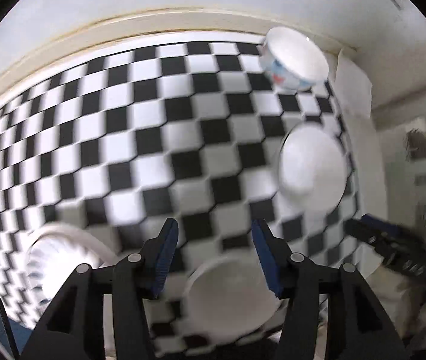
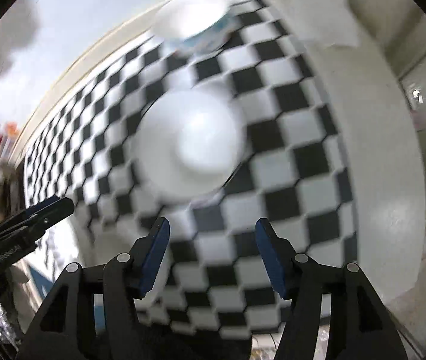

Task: Organize plates and bowls

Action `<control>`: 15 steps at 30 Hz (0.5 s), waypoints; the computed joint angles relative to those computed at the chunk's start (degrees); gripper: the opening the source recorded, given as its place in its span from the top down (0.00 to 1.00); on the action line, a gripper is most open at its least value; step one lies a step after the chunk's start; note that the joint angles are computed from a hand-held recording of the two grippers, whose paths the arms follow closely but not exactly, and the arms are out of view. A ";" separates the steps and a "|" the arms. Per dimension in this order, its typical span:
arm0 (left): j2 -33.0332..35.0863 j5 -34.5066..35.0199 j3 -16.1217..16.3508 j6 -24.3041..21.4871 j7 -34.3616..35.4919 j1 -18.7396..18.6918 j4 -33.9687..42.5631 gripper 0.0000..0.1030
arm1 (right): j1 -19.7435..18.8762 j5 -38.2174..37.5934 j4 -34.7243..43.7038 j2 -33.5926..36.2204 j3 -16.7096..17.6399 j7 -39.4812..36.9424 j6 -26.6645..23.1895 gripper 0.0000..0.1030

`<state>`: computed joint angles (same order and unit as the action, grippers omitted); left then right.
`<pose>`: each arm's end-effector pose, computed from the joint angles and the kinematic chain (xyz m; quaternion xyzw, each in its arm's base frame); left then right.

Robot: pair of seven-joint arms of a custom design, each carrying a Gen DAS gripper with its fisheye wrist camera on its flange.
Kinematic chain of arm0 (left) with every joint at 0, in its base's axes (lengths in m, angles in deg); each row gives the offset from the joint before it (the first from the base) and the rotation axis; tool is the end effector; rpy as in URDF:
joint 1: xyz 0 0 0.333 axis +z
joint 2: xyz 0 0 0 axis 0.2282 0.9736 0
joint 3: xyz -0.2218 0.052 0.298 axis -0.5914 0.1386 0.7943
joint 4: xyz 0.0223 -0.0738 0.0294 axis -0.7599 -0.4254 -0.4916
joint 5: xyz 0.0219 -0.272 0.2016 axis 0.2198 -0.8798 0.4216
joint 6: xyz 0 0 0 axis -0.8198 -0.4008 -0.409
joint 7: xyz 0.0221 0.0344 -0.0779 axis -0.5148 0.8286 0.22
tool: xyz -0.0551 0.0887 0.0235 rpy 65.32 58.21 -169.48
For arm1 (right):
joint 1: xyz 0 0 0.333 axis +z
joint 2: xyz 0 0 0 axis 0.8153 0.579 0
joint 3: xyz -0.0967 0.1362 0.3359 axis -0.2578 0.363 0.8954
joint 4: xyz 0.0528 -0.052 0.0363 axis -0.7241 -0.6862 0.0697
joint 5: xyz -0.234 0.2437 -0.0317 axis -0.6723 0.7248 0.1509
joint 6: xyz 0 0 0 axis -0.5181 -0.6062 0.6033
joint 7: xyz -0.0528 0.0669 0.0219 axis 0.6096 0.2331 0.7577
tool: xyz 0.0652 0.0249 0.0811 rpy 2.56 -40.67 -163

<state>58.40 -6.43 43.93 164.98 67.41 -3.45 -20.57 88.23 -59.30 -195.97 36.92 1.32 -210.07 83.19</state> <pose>0.5430 -0.2696 0.4148 0.3348 -0.9342 0.0700 0.1013 0.3341 0.3548 0.3558 -0.2823 0.9484 0.0304 0.1413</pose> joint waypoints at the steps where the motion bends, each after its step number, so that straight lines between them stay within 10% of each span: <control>1: 1.79 -0.30 -0.39 -1.28 -1.03 -0.65 1.79 0.52 | -0.39 -0.92 -1.80 -0.23 -1.02 0.88 1.80 0.39; 8: 11.48 2.22 -0.97 -9.57 -5.60 -6.57 12.28 0.52 | 4.55 -12.82 -6.38 4.58 -15.33 8.87 17.55 0.46; 15: 12.38 5.60 -0.19 -8.00 -5.77 -9.61 10.91 0.83 | 1.47 -8.68 -5.85 10.44 -13.71 3.95 24.81 0.89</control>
